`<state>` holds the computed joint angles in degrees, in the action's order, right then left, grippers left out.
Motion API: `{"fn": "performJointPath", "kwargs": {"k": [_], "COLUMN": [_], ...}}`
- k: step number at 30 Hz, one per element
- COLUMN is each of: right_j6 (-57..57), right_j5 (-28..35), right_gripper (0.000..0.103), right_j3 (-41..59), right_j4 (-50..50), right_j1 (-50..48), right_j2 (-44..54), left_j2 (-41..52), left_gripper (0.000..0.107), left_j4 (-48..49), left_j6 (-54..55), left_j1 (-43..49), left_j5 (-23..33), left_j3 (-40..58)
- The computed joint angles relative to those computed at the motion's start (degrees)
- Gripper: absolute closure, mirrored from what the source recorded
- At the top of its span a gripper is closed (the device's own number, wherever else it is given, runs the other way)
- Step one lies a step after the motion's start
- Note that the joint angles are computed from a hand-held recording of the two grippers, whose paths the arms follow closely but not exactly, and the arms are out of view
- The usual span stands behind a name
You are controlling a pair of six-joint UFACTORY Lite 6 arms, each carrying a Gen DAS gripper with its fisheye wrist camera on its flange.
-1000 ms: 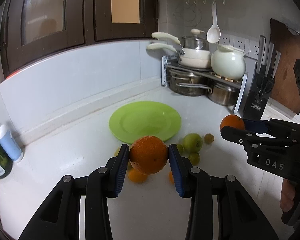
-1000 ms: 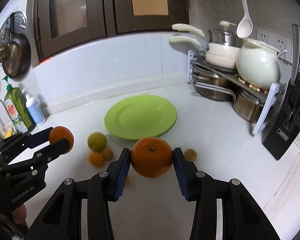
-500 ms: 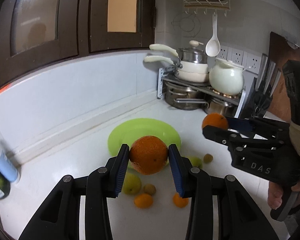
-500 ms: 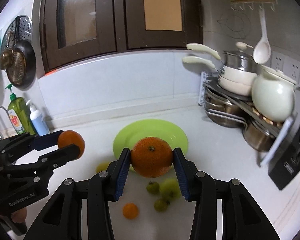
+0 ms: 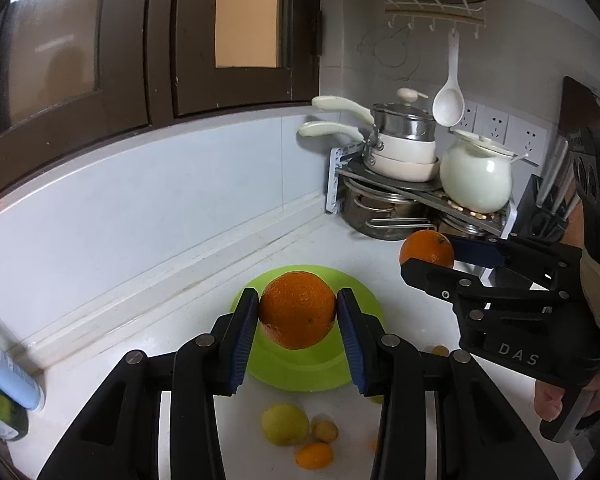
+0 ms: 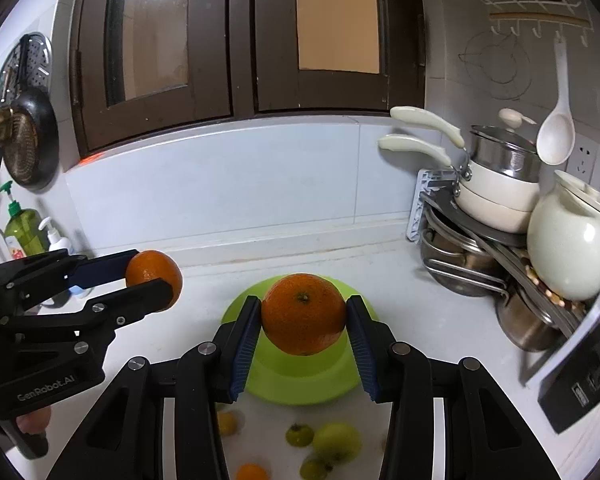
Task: Organize fruits
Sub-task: 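Carry the large orange with the left tool while the right tool carries the tangerine to the plate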
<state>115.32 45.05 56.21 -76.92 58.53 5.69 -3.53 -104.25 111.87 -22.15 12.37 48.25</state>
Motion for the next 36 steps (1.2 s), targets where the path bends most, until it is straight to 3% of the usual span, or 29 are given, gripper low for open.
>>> {"fn": "performJointPath", "kwargs": {"k": [5, 18, 28, 36], "right_j6": [-2.69, -16.90, -37.83, -45.34], "right_j5": [-7.28, -26.41, -33.18, -34.27], "right_gripper": [0.059, 0.059, 0.059, 0.059], "right_j3": [2.04, 13.80, 24.38, 27.13], "right_j4": [-1.28, 3.65, 21.72, 29.17], "right_j1": [-7.53, -26.61, -32.47, -32.80], "right_j2": [2.56, 18.75, 32.80, 37.43], "left_j2": [7.99, 38.73, 57.16, 64.33], "left_gripper": [0.067, 0.067, 0.067, 0.067], "left_j4": [3.85, 43.89, 65.28, 73.01], "left_j6": [-3.34, -42.97, -63.43, -71.26], "left_j1": [-0.78, -1.21, -1.00, -1.25], "left_j5": [-0.99, 0.25, 5.07, 8.62], "left_j3": [7.72, 38.79, 57.74, 66.33]}}
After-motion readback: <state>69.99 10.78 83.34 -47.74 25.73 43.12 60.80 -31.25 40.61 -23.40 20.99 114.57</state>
